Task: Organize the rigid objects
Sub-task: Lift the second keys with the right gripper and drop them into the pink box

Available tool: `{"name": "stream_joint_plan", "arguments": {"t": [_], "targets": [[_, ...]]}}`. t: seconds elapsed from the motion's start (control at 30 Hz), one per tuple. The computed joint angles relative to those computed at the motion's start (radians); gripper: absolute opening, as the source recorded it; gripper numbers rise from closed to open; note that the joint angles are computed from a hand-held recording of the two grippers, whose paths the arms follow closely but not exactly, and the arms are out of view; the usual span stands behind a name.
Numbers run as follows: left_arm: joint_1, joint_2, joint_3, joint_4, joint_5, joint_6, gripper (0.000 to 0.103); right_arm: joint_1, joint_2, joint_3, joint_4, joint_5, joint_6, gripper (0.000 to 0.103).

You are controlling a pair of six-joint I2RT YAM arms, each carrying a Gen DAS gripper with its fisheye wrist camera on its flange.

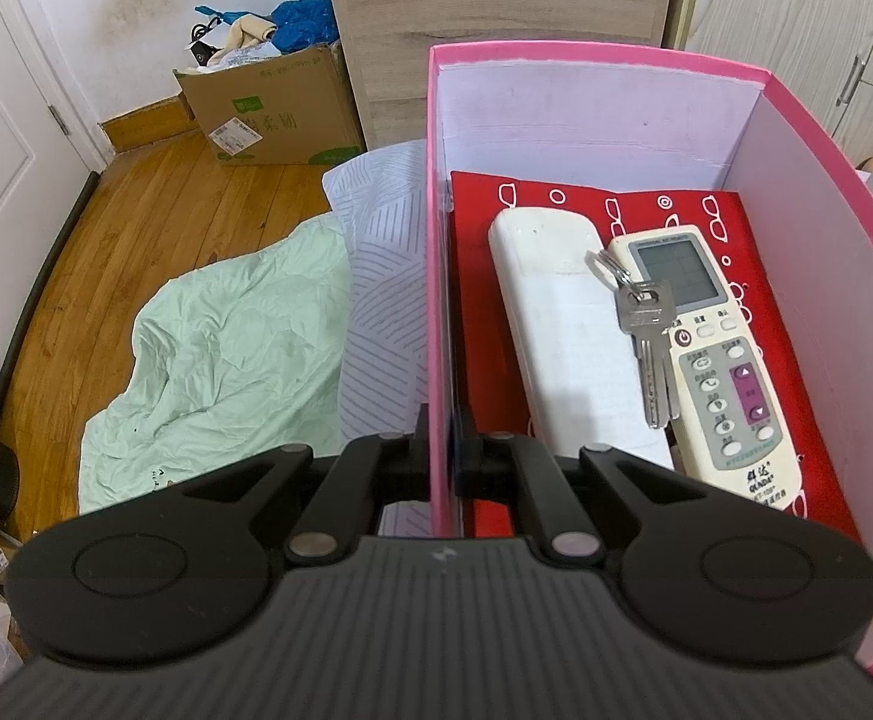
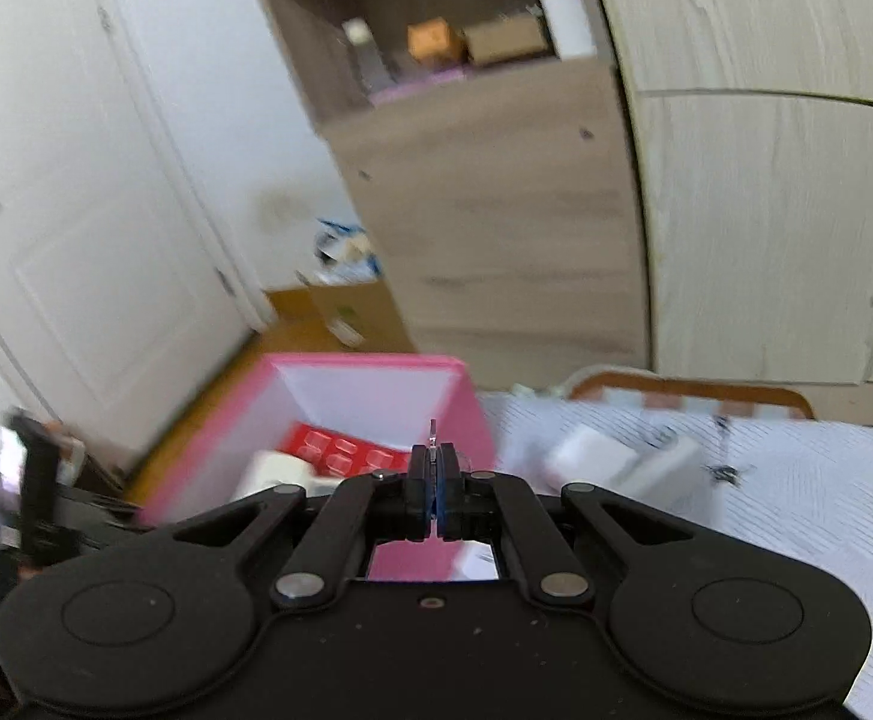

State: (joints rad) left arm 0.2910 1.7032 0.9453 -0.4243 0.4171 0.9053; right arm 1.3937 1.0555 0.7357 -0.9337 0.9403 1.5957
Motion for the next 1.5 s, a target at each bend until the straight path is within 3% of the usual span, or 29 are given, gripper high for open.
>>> {"name": "stream_joint_plan", "arguments": {"t": [0.17, 0.43, 0.63, 0.87, 1.03, 1.13, 1.3, 1.43, 1.5], "targets": [[0.0, 0.0, 0.001, -0.003, 0.0, 0.0, 0.004, 0.028, 0.021, 0.016, 0.151, 0.032, -0.15, 0.003], [0.0, 0.013, 0.008, -0.003, 0.004, -0.005, 0.004, -0.05, 0.098, -0.013, 0.502, -0.126, -0.402, 0.003], [0.007, 0.025, 0.013, 0.002, 0.009, 0.015, 0.004, -0.106, 0.244, 0.026, 0.561, -0.238, -0.456, 0.003], [0.009, 0.04, 0.025, -0.007, 0.017, 0.019, 0.004, -0.14, 0.386, 0.098, 0.486, -0.266, -0.467, 0.003], [0.012, 0.042, 0.024, -0.006, 0.02, 0.024, 0.004, -0.135, 0.438, 0.143, 0.374, -0.168, -0.483, 0.012], [0.016, 0.046, 0.028, -0.01, 0.025, 0.028, 0.004, -0.126, 0.361, 0.12, 0.347, -0.126, -0.46, 0.027], [0.016, 0.046, 0.027, -0.01, 0.024, 0.028, 0.004, -0.13, 0.205, 0.083, 0.214, -0.106, -0.288, 0.035], [0.017, 0.049, 0.028, -0.006, 0.021, 0.03, 0.004, -0.182, 0.059, -0.001, 0.12, -0.152, -0.111, 0.039], [0.015, 0.047, 0.026, -0.002, 0.016, 0.032, 0.004, -0.22, -0.002, -0.057, 0.1, -0.188, -0.047, 0.047]]}}
